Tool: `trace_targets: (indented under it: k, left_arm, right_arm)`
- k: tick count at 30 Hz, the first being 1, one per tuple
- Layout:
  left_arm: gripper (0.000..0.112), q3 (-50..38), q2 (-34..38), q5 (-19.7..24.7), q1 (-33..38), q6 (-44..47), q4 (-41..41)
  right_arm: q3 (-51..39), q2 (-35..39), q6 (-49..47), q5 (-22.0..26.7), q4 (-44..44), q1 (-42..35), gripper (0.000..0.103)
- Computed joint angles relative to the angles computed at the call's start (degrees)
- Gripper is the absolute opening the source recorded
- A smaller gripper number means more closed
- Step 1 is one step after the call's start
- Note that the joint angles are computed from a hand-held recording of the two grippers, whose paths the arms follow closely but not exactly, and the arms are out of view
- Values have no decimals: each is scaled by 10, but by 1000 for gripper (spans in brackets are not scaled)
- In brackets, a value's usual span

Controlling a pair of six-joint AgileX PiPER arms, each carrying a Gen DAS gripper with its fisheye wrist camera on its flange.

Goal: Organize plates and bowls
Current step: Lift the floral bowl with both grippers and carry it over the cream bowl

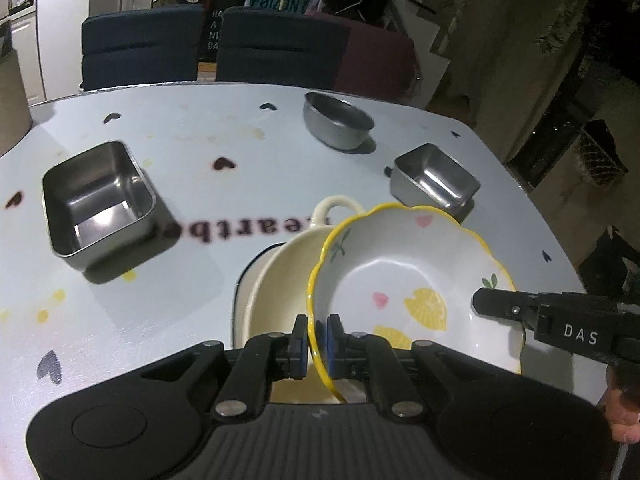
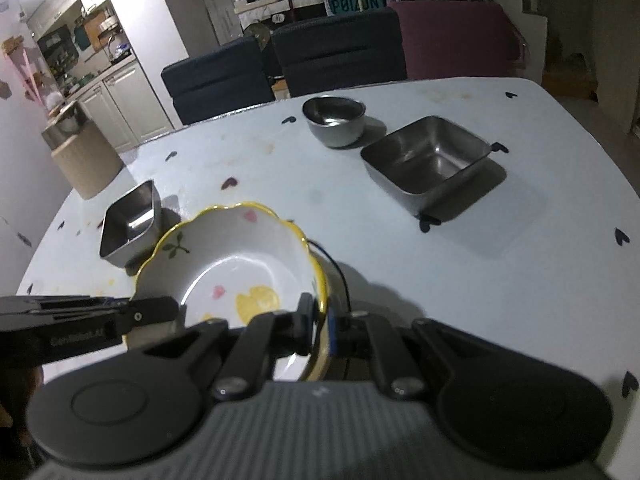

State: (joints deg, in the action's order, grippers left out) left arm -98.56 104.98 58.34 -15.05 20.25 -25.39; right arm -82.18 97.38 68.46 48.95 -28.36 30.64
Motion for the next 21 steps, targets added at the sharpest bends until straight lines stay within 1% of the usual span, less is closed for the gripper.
trace_targets:
  k: [6,17,21]
  left_arm:
    - [10,-10,13,13,13,-7,1]
    - [12,-12,30,24,4,-15,6]
    - [13,-6,29,20,-6,-14,25]
  right_arm:
    - [-40,33,-28,14,18,0,8]
    - [-60,49,-40,40,28,-2,8]
    - [-60,52,-45,46,34,-4,8]
